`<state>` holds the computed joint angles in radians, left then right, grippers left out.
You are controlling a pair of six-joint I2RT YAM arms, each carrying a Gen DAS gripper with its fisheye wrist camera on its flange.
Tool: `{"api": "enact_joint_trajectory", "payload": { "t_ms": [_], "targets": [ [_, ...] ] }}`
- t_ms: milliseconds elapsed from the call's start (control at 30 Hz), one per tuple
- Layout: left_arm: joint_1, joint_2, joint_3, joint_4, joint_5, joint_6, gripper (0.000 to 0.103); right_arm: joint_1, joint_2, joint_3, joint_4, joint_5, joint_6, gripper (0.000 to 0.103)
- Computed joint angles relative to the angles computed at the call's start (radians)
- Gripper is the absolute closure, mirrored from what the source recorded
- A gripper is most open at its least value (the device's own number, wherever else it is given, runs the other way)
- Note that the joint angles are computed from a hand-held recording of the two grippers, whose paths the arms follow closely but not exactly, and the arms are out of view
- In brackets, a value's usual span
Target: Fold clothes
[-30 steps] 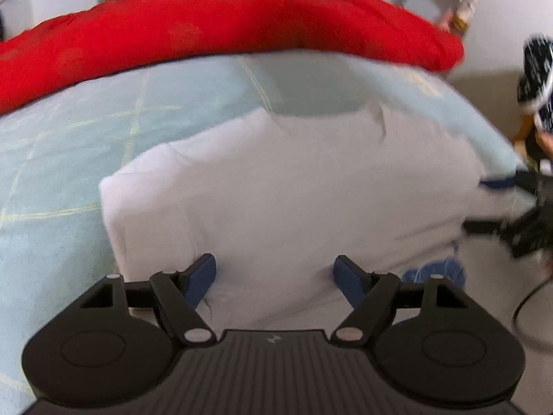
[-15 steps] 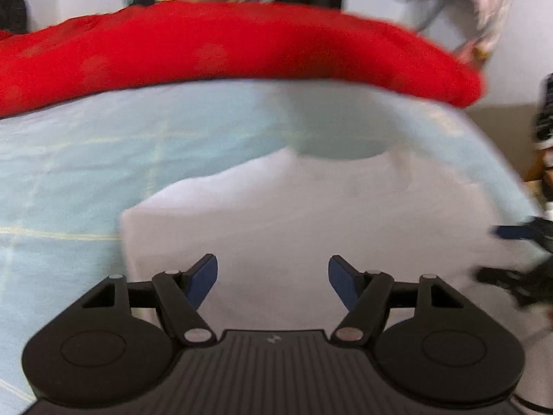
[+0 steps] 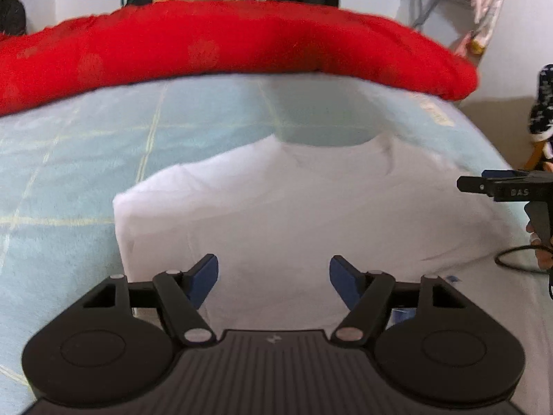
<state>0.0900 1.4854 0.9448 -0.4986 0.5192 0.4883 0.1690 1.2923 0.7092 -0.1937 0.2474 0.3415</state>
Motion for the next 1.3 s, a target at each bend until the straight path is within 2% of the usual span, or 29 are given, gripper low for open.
{"api": "enact_joint_trajectory", "payload": {
  "t_ms": [167,300,400,467,533,600,700,767,833,900,1033,1100,1200,1300],
  "targets": [
    [0.011,-0.122,-0.058,-0.055,-0.002,0.079,0.03,0.178,-0.158,-0.007,-0.168,0.054,0.042,0.0],
    [0.029,-0.25,-0.163,-0.068,-0.014,0.171,0.03,0.367,-0.167,-0.017,-0.245,0.119,0.155,0.0],
    [0.046,-0.285,-0.224,-0.107,-0.03,0.251,0.029,0.452,-0.135,-0.038,-0.258,0.141,0.24,0.0],
    [0.082,-0.293,-0.252,-0.14,-0.049,0.305,0.029,0.499,-0.125,-0.068,-0.27,0.161,0.302,0.0],
    [0.169,-0.303,-0.256,-0.204,-0.023,0.379,0.026,0.568,-0.156,-0.098,-0.312,0.204,0.363,0.0],
    [0.262,-0.286,-0.227,-0.305,-0.014,0.465,0.026,0.637,-0.208,-0.098,-0.427,0.224,0.444,0.0],
    [0.361,-0.259,-0.166,-0.444,-0.024,0.609,0.026,0.788,-0.276,-0.094,-0.619,0.257,0.652,0.0],
    [0.375,-0.25,-0.127,-0.5,-0.026,0.664,0.026,0.89,-0.245,-0.056,-0.716,0.278,0.752,0.0],
    [0.37,-0.235,-0.095,-0.519,0.019,0.682,0.026,0.944,-0.198,-0.001,-0.795,0.28,0.841,0.0],
    [0.345,-0.222,-0.084,-0.512,0.071,0.697,0.026,0.981,-0.169,0.031,-0.809,0.318,0.904,0.0],
    [0.308,-0.201,-0.089,-0.539,0.132,0.77,0.026,0.959,-0.084,0.051,-0.687,0.34,0.853,0.0],
    [0.328,-0.2,-0.116,-0.566,0.107,0.846,0.026,0.951,-0.037,0.044,-0.615,0.333,0.837,0.0],
    [0.44,-0.236,-0.17,-0.552,0.055,0.914,0.025,1.01,-0.029,-0.002,-0.578,0.4,0.879,0.0],
    [0.554,-0.256,-0.158,-0.588,0.035,0.903,0.025,1.037,-0.076,-0.025,-0.598,0.399,0.855,0.0]
  ]
}}
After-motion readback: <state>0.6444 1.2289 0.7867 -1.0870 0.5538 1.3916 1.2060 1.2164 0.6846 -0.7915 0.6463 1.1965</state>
